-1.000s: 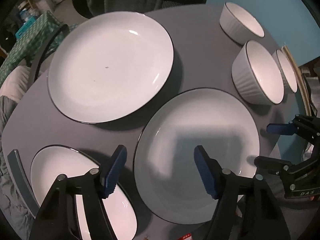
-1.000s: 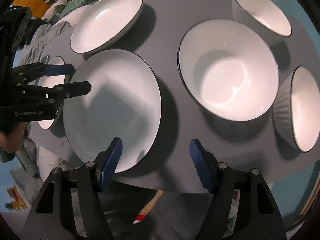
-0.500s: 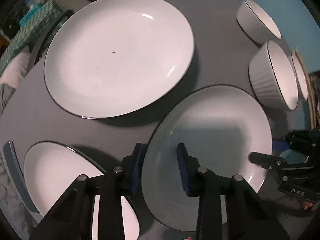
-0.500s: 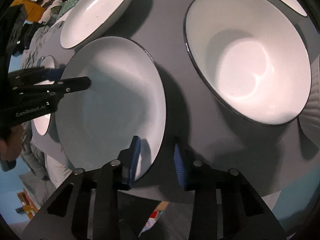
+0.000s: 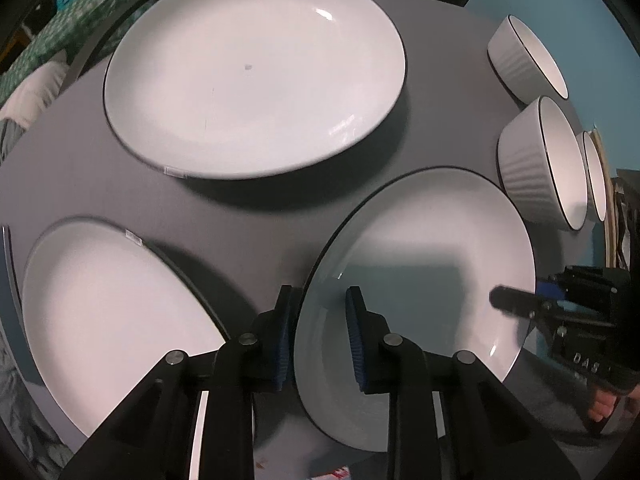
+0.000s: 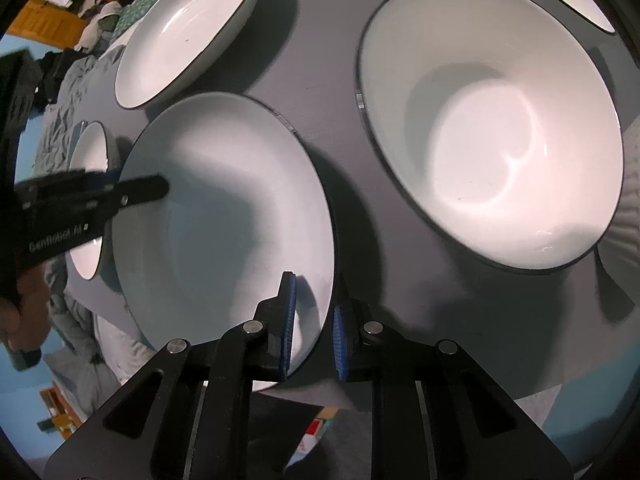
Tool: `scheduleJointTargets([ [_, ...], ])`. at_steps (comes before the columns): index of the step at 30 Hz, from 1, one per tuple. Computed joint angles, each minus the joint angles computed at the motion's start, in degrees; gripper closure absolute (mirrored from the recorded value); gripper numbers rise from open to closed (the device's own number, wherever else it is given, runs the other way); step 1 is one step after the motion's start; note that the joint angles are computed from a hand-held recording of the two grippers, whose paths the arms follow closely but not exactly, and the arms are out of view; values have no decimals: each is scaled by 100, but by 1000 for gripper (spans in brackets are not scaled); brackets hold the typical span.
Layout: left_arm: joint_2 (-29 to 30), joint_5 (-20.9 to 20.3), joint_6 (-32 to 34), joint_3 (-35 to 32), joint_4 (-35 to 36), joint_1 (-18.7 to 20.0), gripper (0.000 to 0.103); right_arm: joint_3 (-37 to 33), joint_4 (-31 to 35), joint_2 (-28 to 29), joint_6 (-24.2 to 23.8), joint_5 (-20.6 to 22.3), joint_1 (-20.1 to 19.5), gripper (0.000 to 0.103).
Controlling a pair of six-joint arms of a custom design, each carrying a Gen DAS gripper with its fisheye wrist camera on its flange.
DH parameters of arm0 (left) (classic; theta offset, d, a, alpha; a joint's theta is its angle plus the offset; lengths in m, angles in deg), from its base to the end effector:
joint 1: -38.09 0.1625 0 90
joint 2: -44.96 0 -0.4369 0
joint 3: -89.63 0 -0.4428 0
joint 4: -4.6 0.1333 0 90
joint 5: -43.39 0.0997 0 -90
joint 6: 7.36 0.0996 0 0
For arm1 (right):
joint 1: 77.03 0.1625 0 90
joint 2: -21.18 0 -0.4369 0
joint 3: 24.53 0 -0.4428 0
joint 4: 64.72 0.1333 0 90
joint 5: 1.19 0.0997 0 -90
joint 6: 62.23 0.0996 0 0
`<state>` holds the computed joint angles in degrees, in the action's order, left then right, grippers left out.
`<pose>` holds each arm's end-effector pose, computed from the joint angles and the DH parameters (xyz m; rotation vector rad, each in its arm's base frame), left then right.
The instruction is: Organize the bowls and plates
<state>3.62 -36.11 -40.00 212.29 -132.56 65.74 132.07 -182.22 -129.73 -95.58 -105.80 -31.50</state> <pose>-0.3038 -0.3302 -0.1237 0.7259 2.4550 0.3579 -0.0539 -0.2094 0.2786 -0.3281 -2.6817 0.1874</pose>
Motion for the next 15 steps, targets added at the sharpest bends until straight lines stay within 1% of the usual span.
scheduleJointTargets([
  [1, 1, -9, -42, -10, 19, 0, 78, 4, -21, 20, 42, -8, 34, 87],
  [5, -288, -201, -489, 182, 162, -61, 78, -27, 36, -66, -134, 83, -114, 87],
  [9, -562, -306, -855, 416, 162, -87, 82, -48, 8, -48, -267, 124, -195, 87],
  [10, -671, -353, -994, 508, 141, -83, 83, -39, -110, 98, -133, 68, -38, 87],
  [12, -836, -401, -1166, 625, 133, -47, 84, -52, -165, 181, -128, 62, -1, 87],
  [15, -1119, -472, -1403, 837, 64, 5, 86, -27, -284, 332, 3, -38, 223, 87],
])
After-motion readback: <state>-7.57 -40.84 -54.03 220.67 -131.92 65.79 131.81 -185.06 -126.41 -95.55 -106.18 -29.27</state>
